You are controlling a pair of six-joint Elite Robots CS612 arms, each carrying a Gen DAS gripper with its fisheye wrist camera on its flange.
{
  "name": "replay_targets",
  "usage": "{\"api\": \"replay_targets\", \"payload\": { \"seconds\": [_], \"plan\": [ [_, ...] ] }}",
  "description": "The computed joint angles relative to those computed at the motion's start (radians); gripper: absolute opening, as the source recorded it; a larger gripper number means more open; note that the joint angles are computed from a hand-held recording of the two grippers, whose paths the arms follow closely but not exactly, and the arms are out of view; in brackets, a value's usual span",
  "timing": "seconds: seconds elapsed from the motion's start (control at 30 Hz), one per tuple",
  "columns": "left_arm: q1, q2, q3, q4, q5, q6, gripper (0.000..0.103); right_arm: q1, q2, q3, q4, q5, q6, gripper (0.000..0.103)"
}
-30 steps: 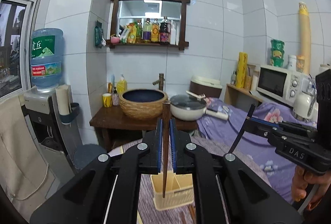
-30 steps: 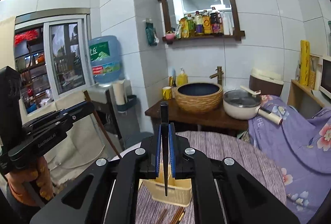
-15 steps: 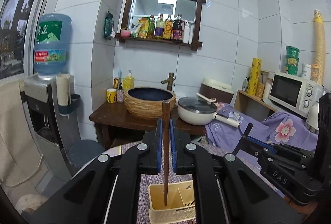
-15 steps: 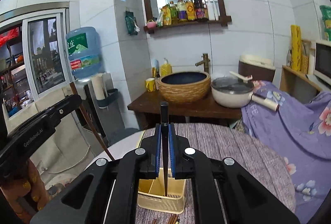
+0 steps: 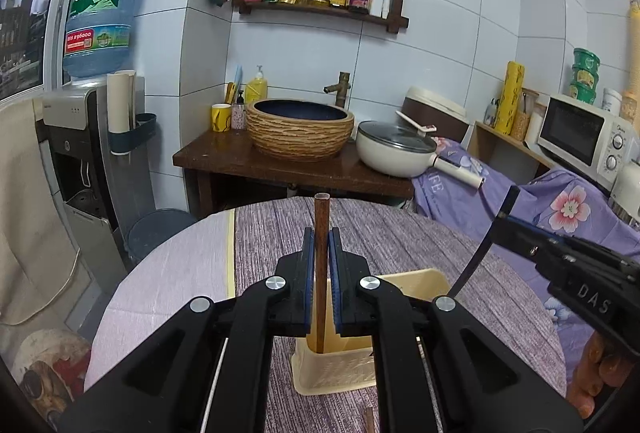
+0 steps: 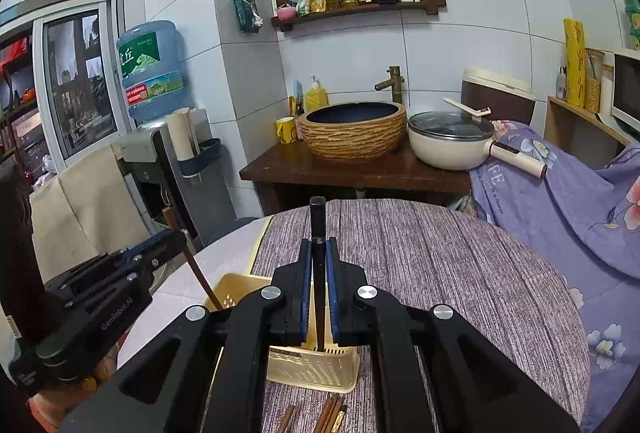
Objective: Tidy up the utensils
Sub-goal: 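Lower both chopsticks into the holder and open both tools, then move both tools back down to the remaining utensils on the cloth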
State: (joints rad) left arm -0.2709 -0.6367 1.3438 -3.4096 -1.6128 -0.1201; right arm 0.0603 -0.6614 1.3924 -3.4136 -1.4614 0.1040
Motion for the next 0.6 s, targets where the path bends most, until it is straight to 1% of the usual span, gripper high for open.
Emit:
{"api": "replay_targets", "payload": {
  "seconds": [0.27, 0.33, 0.37, 0.4, 0.43, 0.47, 0.5, 0.57, 0.6],
  "plan": [
    [0.002, 0.005, 0.004, 0.007, -0.012, -0.008, 0.007, -0.004, 0.000, 0.008, -0.016, -0.005, 0.014, 0.008],
    [0.004, 0.001, 0.010, 0.000, -0.019, -0.010, 0.009, -0.007, 0.000, 0.013, -0.028, -0.002, 0.022, 0.017],
    [0.005, -0.001, 0.013, -0.004, -0.022, -0.008, 0.013, -0.008, 0.000, 0.017, -0.035, -0.003, 0.024, 0.021],
    [0.006, -0.004, 0.019, -0.012, -0.025, -0.008, 0.029, -0.010, 0.000, 0.021, -0.043, -0.002, 0.027, 0.030],
    [0.007, -0.007, 0.026, -0.026, -0.027, -0.012, 0.055, -0.011, 0.000, 0.025, -0.052, 0.002, 0.030, 0.036],
    [0.008, -0.009, 0.037, -0.055, -0.027, -0.023, 0.067, -0.012, -0.001, 0.030, -0.061, 0.002, 0.032, 0.036],
    [0.010, -0.009, 0.047, -0.088, -0.030, -0.035, 0.075, -0.013, -0.002, 0.037, -0.073, -0.002, 0.032, 0.037],
    [0.012, -0.015, 0.065, -0.109, -0.032, -0.036, 0.076, -0.014, -0.004, 0.047, -0.095, -0.002, 0.034, 0.044],
    [0.012, -0.021, 0.077, -0.107, -0.036, -0.029, 0.077, -0.015, -0.006, 0.057, -0.118, -0.004, 0.038, 0.054]
  ]
}}
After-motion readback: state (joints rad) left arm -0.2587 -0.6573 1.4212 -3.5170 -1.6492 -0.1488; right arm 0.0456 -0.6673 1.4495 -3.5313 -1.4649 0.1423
